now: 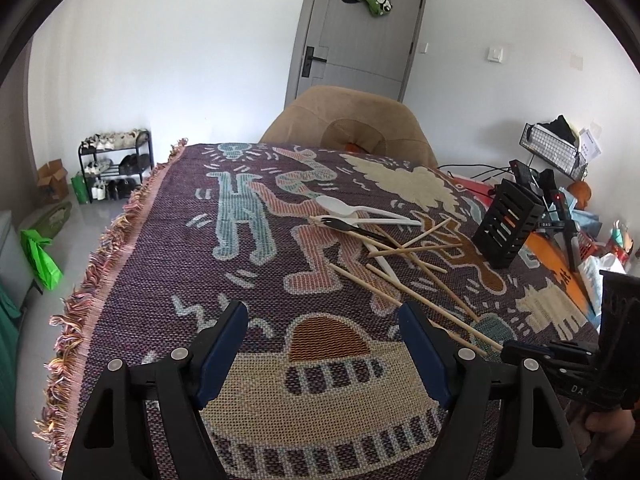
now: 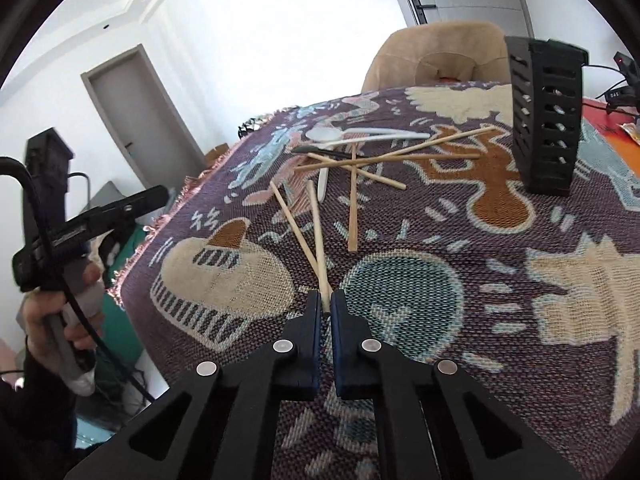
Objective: Organize utensils
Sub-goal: 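Close the right tool on a wooden stick while the left tool grasps another stick, then lower the right tool's stick into the black holder while the left tool lifts its stick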
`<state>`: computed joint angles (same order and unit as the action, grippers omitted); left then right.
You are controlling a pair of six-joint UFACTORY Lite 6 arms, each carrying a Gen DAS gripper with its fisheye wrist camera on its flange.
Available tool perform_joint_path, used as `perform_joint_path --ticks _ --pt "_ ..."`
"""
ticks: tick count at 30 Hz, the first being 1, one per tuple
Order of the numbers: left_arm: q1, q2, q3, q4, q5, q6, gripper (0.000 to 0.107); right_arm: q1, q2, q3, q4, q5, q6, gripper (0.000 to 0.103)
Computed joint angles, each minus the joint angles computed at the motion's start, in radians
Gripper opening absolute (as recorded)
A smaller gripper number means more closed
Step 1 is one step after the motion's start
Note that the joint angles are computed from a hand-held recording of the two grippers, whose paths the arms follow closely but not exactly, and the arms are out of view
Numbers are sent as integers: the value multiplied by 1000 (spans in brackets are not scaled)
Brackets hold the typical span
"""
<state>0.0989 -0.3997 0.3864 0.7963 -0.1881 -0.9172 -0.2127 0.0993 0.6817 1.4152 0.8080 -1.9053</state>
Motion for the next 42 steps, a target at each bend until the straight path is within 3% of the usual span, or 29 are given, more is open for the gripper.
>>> perform_joint_path --ticks 7,14,19,24,31,35,42 --pt "-6 181 138 168 -31 -188 68 -96 -17 24 -33 62 16 6" --pt "39 439 362 567 -71 -654 53 -159 3 68 -45 111 31 6" --pt "60 607 528 852 -120 -1000 50 -184 14 81 -48 133 35 6" --pt "56 723 641 1010 -125 -1221 41 -201 15 81 -44 148 28 6" --pt "54 832 740 1059 -147 -1352 32 -220 16 79 -51 163 28 6" --pt "57 847 745 1018 -149 -1335 10 -233 -1 72 -61 178 30 6" --pt "69 673 611 793 -164 -1075 7 -249 -53 76 -71 211 55 6"
